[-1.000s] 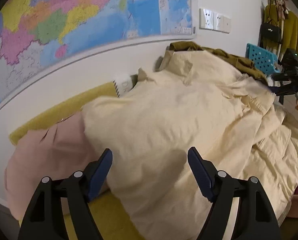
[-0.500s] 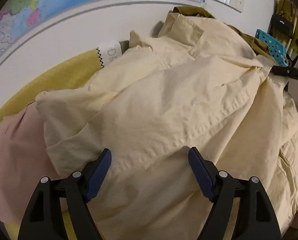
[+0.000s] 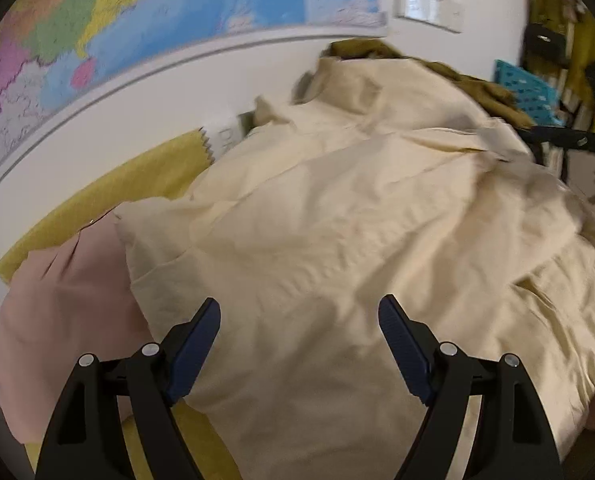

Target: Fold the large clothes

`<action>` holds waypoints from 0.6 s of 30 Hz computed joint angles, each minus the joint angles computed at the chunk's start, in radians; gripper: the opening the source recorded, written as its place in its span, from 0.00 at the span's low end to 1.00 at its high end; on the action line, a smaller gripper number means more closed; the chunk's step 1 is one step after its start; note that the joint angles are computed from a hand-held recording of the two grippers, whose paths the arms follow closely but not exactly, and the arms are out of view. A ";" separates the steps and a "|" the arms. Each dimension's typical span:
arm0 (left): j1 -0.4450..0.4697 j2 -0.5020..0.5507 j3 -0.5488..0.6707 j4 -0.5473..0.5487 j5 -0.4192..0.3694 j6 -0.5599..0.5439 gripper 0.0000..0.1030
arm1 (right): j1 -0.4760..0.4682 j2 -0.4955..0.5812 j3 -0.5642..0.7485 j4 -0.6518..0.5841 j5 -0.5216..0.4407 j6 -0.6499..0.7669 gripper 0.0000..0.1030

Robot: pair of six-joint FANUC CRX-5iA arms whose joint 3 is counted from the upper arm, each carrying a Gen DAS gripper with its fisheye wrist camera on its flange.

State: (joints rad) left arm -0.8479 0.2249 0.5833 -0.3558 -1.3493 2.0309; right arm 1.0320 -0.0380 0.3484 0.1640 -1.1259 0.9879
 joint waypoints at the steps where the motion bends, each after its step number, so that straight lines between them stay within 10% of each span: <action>1: -0.006 -0.003 -0.009 0.001 0.008 -0.017 0.76 | 0.007 0.031 0.027 -0.012 -0.034 0.038 0.63; 9: -0.018 -0.009 -0.046 -0.022 -0.023 0.105 0.77 | -0.035 0.174 0.102 -0.057 -0.119 0.071 0.59; 18: -0.102 -0.194 -0.218 -0.087 0.010 0.307 0.78 | 0.028 -0.087 -0.127 -0.006 0.034 -0.041 0.80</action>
